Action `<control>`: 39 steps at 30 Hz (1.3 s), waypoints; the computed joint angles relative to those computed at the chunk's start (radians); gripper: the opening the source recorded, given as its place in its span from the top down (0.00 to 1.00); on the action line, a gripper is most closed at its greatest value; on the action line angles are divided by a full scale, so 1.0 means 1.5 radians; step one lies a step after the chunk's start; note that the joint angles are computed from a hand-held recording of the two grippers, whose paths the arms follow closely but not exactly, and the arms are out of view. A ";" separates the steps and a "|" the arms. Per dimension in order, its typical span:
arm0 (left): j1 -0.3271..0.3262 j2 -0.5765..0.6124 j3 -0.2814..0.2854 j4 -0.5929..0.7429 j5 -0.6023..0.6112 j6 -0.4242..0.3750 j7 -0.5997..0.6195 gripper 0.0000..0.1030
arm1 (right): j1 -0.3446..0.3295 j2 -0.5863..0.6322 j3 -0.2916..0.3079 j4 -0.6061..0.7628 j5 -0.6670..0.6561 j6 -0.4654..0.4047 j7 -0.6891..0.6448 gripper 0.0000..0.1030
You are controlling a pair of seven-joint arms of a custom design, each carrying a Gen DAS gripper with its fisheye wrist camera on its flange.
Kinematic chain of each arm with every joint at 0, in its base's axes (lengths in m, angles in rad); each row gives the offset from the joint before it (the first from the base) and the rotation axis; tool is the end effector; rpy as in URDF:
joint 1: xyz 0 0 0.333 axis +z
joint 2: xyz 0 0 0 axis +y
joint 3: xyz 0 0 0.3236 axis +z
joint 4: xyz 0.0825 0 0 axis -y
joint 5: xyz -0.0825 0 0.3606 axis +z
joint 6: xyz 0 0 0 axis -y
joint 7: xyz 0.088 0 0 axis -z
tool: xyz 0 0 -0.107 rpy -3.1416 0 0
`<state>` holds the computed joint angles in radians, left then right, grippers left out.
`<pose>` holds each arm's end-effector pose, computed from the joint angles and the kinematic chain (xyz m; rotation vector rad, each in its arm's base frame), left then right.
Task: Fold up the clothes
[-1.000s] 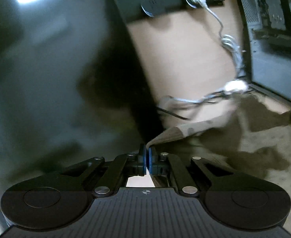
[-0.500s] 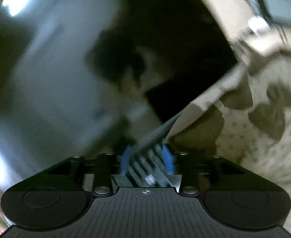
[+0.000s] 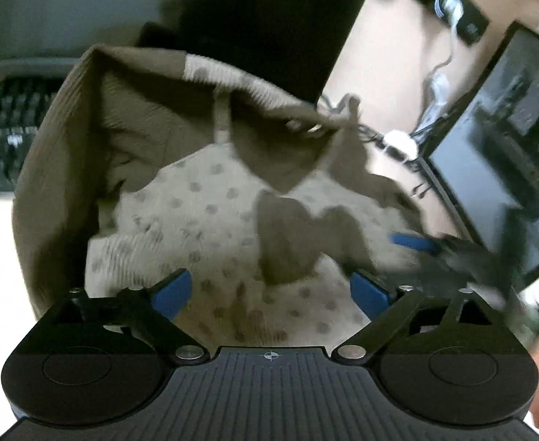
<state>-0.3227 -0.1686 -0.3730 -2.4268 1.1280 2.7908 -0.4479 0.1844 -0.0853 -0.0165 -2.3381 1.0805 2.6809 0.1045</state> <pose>0.3343 -0.3376 0.4250 -2.1235 1.5312 -0.9973 0.4982 0.0564 0.4255 -2.2088 0.9743 -0.3546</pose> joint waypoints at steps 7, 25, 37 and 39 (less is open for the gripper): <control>-0.043 0.113 0.006 0.077 0.026 -0.050 -0.080 0.00 | -0.068 -0.103 -0.053 -0.079 -0.184 -0.056 0.081 0.00; -0.101 0.116 0.034 0.082 -0.111 -0.115 0.096 0.00 | -0.050 0.021 -0.034 0.055 -0.021 -0.131 0.055 0.00; -0.051 -0.019 0.004 -0.046 -0.187 -0.023 0.096 0.00 | -0.100 -0.014 -0.055 0.049 -0.114 -0.223 0.018 0.00; -0.019 -0.063 -0.007 -0.068 -0.142 -0.018 0.050 0.00 | -0.116 -0.042 -0.071 0.047 -0.080 -0.216 0.024 0.00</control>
<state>-0.3511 -0.2632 -0.3832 -2.5286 0.9146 2.7638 -0.3729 0.0111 -0.1480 -0.1235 -2.2677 0.9605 2.3575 0.1404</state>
